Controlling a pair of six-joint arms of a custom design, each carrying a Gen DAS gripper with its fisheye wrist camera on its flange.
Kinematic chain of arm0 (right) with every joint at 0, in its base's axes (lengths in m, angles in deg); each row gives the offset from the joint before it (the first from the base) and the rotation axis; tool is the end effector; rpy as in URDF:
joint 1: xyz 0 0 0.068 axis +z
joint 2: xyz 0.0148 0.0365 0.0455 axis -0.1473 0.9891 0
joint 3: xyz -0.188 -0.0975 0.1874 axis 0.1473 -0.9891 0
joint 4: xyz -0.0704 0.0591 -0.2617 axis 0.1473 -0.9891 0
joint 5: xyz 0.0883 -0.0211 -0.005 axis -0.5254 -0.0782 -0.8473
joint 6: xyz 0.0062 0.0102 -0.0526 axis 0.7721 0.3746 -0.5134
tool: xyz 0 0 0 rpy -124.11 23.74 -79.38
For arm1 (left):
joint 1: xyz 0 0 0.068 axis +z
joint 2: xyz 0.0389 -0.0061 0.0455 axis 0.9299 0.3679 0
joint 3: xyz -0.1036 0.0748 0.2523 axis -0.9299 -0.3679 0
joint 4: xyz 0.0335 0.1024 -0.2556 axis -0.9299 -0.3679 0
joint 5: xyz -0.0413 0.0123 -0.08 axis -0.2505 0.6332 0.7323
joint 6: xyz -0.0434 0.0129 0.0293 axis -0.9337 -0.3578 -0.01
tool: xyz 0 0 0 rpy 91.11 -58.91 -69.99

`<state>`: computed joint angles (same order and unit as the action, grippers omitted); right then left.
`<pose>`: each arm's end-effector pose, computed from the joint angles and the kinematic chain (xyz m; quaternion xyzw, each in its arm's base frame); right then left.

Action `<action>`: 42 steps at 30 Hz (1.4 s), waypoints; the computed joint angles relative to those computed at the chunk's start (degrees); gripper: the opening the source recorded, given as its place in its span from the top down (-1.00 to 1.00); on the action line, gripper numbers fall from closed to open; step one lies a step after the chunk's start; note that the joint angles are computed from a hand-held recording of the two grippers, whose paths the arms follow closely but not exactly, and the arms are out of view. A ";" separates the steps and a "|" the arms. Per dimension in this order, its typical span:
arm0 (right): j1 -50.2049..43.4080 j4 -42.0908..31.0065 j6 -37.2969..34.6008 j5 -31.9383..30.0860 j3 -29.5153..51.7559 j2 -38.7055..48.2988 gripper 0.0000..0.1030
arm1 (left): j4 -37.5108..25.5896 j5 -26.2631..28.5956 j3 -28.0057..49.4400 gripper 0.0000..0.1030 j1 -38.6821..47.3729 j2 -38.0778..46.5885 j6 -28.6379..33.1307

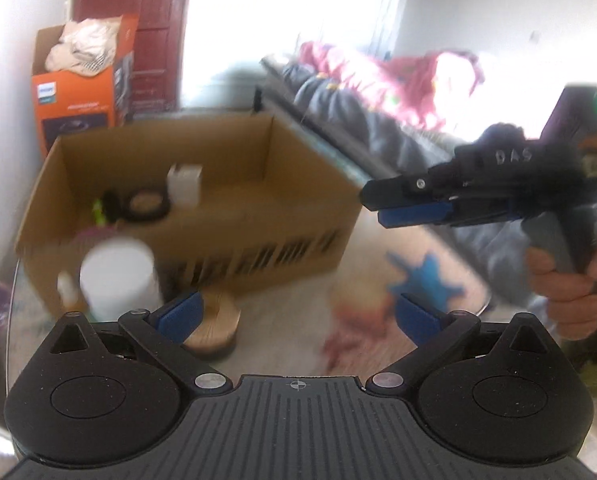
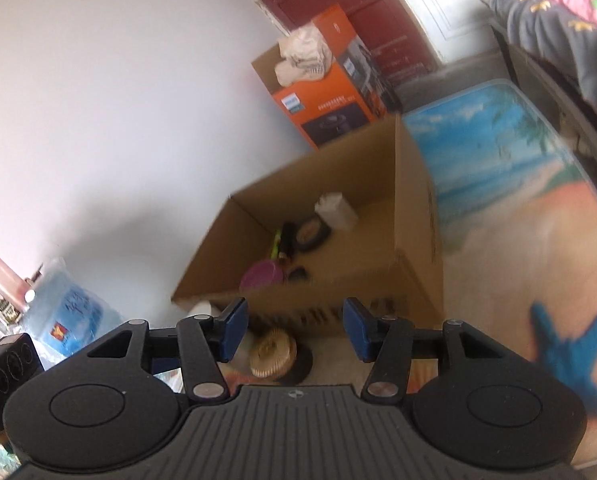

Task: Organize rigid objects
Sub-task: 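Reach the right tool to the gold-lidded jar and grasp it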

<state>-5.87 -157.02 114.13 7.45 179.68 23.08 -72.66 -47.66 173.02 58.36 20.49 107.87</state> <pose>0.1609 0.0121 0.5216 0.2726 0.8320 0.2382 0.4204 0.2454 -0.0674 0.4914 0.4282 0.7946 -0.2781 0.3284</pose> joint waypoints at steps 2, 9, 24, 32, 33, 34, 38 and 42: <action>4.97 2.22 3.26 2.76 -3.17 -0.52 -0.07 | 5.66 -3.75 -8.05 -0.99 -1.16 -4.15 -0.77; 10.93 8.05 5.47 5.50 -6.82 4.25 0.03 | 18.51 -10.72 -22.53 -0.94 -3.15 -9.73 -2.14; 10.85 9.16 4.71 4.31 -6.86 11.98 0.12 | 24.97 -8.14 -28.81 -0.87 -3.14 -9.65 -4.12; 10.67 5.18 5.68 5.50 -6.68 9.69 0.12 | 22.27 -4.77 -28.26 -0.86 -2.97 -9.99 -0.93; 10.57 4.57 5.80 5.61 -6.86 9.04 0.11 | 22.02 -4.43 -28.15 -0.86 -3.08 -10.01 -0.23; 10.42 4.07 6.05 5.66 -7.29 8.18 0.11 | 22.02 -4.43 -28.44 -0.86 -3.65 -10.47 0.04; 9.78 2.37 7.00 6.26 -9.36 4.51 0.11 | 20.45 -3.39 -28.24 -0.86 -5.03 -10.97 1.61; 8.85 1.52 8.26 6.27 -12.40 -0.02 0.11 | 20.24 -3.89 -28.72 -0.86 -7.57 -11.97 2.09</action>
